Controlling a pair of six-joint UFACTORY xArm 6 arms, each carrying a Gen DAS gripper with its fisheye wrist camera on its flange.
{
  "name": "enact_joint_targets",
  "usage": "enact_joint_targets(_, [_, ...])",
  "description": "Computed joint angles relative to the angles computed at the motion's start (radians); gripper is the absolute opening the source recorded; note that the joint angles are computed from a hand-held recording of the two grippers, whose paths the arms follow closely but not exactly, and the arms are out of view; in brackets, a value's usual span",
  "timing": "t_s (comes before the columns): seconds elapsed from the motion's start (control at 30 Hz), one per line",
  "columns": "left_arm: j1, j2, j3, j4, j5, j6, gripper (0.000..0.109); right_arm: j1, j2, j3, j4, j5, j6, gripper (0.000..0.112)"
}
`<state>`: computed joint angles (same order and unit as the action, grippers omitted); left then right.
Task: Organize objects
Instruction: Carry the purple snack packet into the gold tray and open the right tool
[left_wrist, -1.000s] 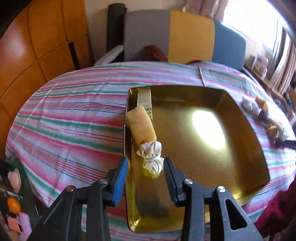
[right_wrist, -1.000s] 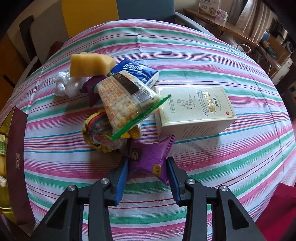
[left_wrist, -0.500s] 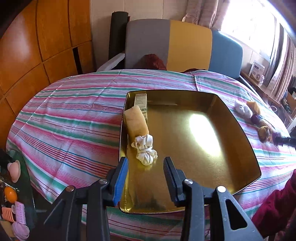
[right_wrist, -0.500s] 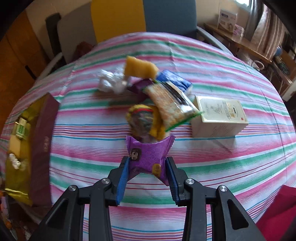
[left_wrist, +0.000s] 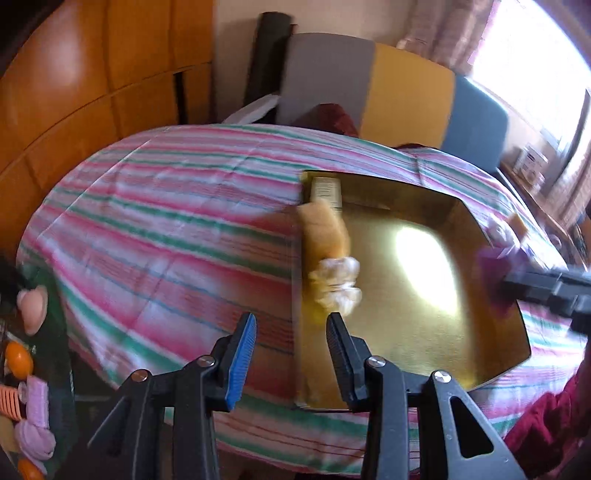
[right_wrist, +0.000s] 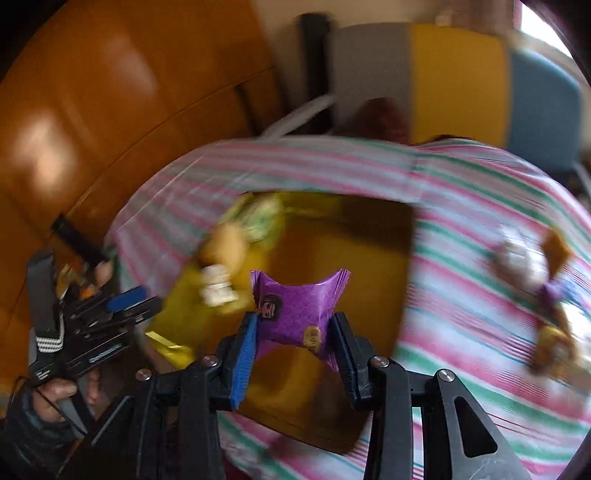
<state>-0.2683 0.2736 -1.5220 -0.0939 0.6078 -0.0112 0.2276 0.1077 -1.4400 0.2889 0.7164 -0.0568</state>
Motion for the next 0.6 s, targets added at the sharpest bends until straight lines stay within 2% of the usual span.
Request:
enact_joint_targets(0.2, [0.051, -0.016, 0.027, -0.011, -0.015, -0.020, 0.039, 0.104, 0.236, -0.224, 0.007, 0.100, -0.011, 0.041])
enact_joint_targets(0.33, [0.060, -0.013, 0.035, -0.017, -0.026, -0.030, 0.039, 0.132, 0.331, -0.307, 0.012, 0.140, 0.005, 0.044])
enact_joint_targets(0.47, [0.058, -0.007, 0.035, -0.022, -0.025, -0.021, 0.039, 0.139, 0.361, -0.318, 0.057, 0.131, -0.005, 0.053])
enact_joint_targets(0.6, [0.054, -0.002, 0.031, -0.028, -0.016, -0.004, 0.039, 0.129, 0.328, -0.267, 0.126, 0.087, -0.032, 0.069])
